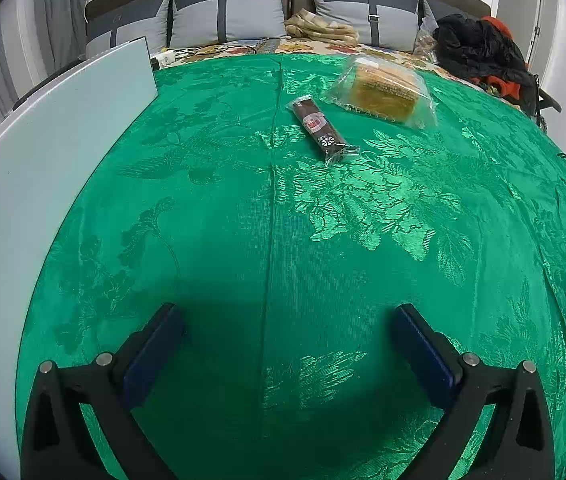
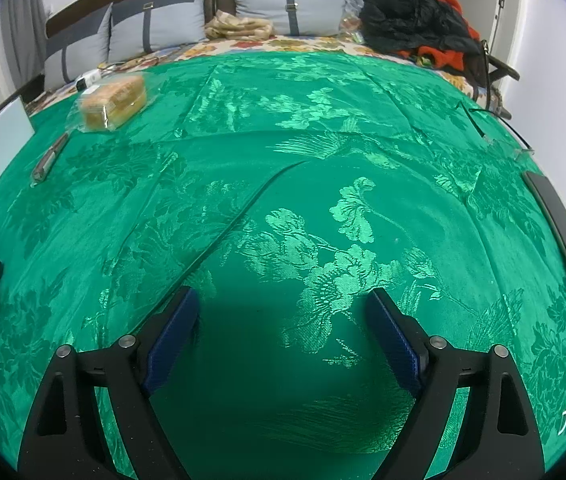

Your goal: Organize snacks

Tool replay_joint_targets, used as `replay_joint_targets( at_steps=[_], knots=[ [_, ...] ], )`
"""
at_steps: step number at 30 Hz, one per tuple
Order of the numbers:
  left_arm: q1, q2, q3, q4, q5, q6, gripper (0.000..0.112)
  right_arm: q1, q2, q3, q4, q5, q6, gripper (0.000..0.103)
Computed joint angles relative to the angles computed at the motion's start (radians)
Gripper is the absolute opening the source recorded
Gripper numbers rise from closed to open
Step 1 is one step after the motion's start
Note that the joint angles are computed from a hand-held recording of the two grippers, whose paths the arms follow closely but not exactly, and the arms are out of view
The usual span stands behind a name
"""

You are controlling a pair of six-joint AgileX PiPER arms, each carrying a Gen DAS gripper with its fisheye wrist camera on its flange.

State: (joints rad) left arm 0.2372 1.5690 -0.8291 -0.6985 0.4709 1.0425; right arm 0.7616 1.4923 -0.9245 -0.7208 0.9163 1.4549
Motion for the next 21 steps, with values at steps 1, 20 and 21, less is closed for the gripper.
replay_joint_targets(
  at_steps=[1,20,21],
  knots=[
    [0.0,0.0,0.0,0.0,0.0,0.0,0.103,0.0,0.0,-0.001,0.0,0.0,-0.001,0.088],
    [-0.18,0.479,-0.836,0.352,0.37,-0.601,0.094,-0.002,0.002,-0.001,0.002,-0.002,0.004,0.09],
    [-0.199,0.516,-0.883,0.401,0.374,-0.645,0.092,-0.002,0.002,-0.001,0.002,-0.002,0.005,0.09]
  ],
)
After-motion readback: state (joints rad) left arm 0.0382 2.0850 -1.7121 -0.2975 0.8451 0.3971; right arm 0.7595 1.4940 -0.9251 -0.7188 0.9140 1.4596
